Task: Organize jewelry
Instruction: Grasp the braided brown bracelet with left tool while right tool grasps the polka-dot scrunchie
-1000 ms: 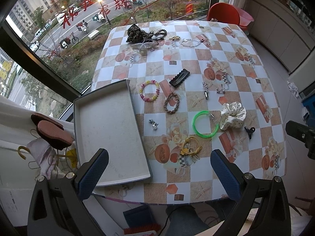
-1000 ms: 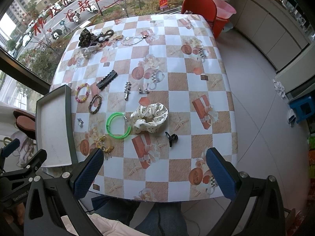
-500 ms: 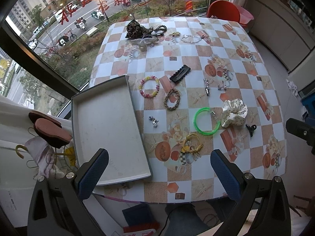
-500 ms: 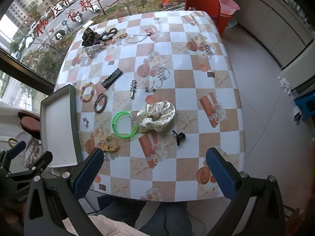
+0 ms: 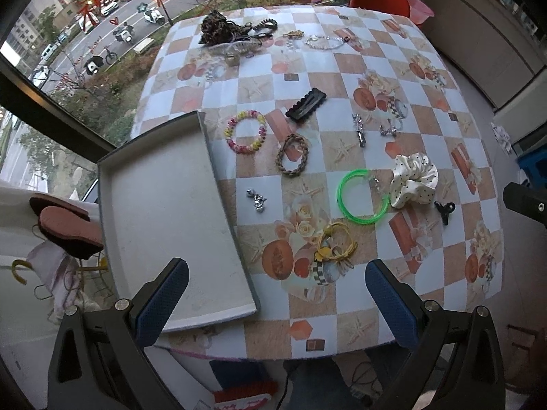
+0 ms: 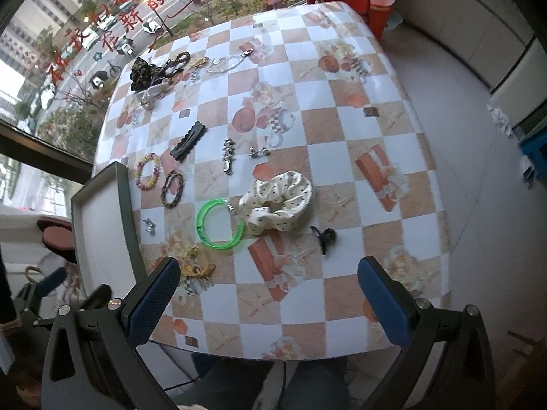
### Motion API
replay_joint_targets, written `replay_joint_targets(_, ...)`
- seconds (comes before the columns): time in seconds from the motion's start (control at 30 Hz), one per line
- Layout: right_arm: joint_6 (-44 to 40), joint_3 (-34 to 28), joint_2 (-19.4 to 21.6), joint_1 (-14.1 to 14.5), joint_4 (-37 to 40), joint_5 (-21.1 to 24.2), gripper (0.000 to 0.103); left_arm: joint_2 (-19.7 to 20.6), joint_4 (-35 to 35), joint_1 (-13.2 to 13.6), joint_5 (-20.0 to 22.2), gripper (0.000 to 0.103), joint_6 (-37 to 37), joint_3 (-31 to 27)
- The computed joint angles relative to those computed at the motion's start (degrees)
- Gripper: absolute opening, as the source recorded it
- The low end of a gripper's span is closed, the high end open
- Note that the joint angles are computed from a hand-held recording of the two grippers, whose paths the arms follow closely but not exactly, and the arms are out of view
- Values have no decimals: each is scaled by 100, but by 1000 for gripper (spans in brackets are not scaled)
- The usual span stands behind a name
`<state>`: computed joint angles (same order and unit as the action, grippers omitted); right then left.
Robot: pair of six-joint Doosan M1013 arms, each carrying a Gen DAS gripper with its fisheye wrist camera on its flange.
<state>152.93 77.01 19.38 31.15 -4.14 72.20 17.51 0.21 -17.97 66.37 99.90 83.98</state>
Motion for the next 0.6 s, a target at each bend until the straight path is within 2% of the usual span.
replay_joint_targets(0.07, 36, 144, -33, -40, 72, -309, 103, 79, -54, 10, -74, 103, 38, -18)
replay_joint_targets(0.17, -3, 227, 4, -99, 165, -495, 103, 193, -108, 27, -196, 103, 58, -52)
replay_joint_targets(0.33, -534, 83, 285, -227, 341, -131, 103, 489, -189, 30, -379, 103, 25, -198)
replay_joint_targets(0.43, -700, 154, 365, -341, 509, -151, 103, 705, -230, 12, -469, 103, 41, -302)
replay_joint_targets(0.5, -766, 191, 433, -418, 611, -149, 103, 851, -204, -12, -482, 93, 36, -380)
replay_joint_targets(0.6, -872, 230, 538, -507, 673, -104, 103, 1058, -165, -43, -435, 92, -26, -501)
